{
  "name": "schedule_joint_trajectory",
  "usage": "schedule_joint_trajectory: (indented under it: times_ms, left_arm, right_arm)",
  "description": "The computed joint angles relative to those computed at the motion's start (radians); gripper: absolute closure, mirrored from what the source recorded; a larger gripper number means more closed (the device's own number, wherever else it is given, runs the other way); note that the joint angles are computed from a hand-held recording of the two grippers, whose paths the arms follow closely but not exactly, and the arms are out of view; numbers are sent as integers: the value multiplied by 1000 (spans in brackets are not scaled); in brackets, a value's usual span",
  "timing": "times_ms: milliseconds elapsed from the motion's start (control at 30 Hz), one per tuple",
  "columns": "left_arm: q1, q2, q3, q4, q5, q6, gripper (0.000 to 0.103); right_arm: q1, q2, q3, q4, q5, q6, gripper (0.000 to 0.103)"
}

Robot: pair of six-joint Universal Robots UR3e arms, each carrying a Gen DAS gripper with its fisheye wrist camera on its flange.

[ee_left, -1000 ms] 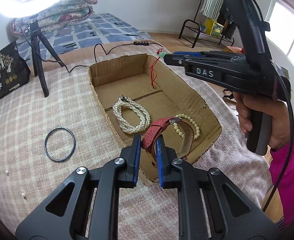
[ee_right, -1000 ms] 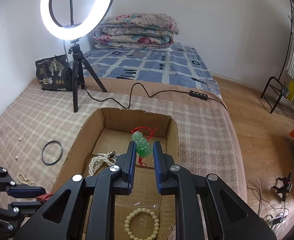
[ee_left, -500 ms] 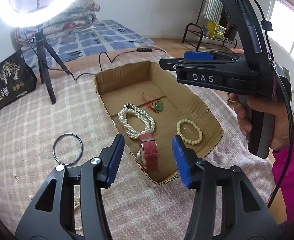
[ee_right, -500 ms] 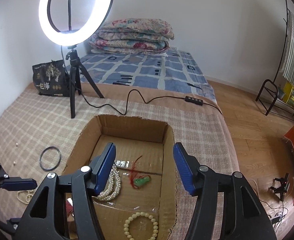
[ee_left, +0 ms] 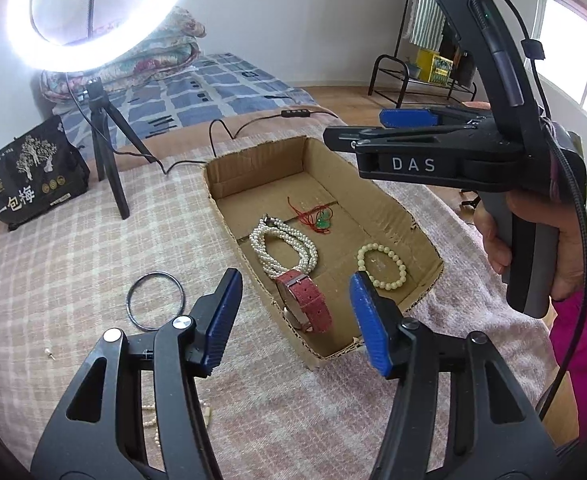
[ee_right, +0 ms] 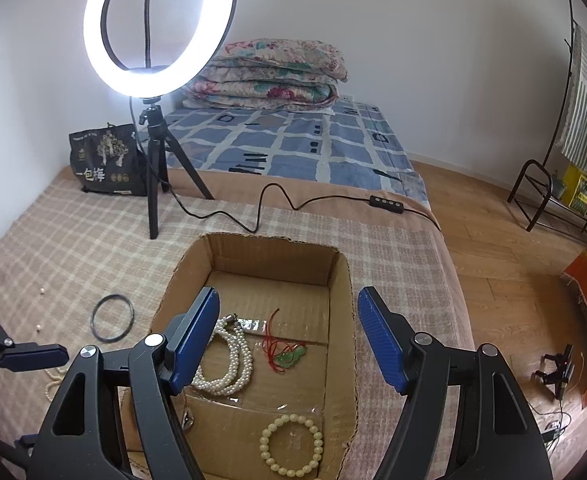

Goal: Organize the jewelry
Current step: 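Open both tools to drop the watch and jade pendant into the box, then move the left tool to a pearl earring while the right tool approaches the long pearl necklace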

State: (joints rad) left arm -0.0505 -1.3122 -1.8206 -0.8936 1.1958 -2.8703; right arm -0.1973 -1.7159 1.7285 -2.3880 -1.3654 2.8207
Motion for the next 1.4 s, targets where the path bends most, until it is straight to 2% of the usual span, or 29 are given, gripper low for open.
schedule_joint_trajectory:
  times_ms: [100,300,400,633,767,900,1033,1200,1400]
  left_arm:
    - [26,38,-12,-16,-18,15,36]
    - [138,150,-38,-111,-76,105,36]
    - [246,231,-53,-203,-133,188,36]
    - [606,422,-41,-535,-298,486,36]
    - [815,447,25,-748,-365,670,36]
    - [963,419,78,-870,-397,786,36]
    - [1041,375,97,-886,-394,827,35]
    - [1098,305,100,-846,-389,813,36]
    - [1105,191,97,-770,-354,759,36]
  right_arm:
    - [12,-20,-8,20,-16,10,31]
    - [21,-88,-6,63,-34,36,31]
    - [22,-134,7,80,-34,60,31]
    - [125,-230,25,101,-121,120,31]
    - [241,-250,42,88,-196,142,24]
    - [361,-236,43,85,-232,188,24]
    - [423,-223,55,94,-197,247,24]
    - [530,-181,76,76,-221,319,24]
    - [694,-85,106,60,-339,378,24]
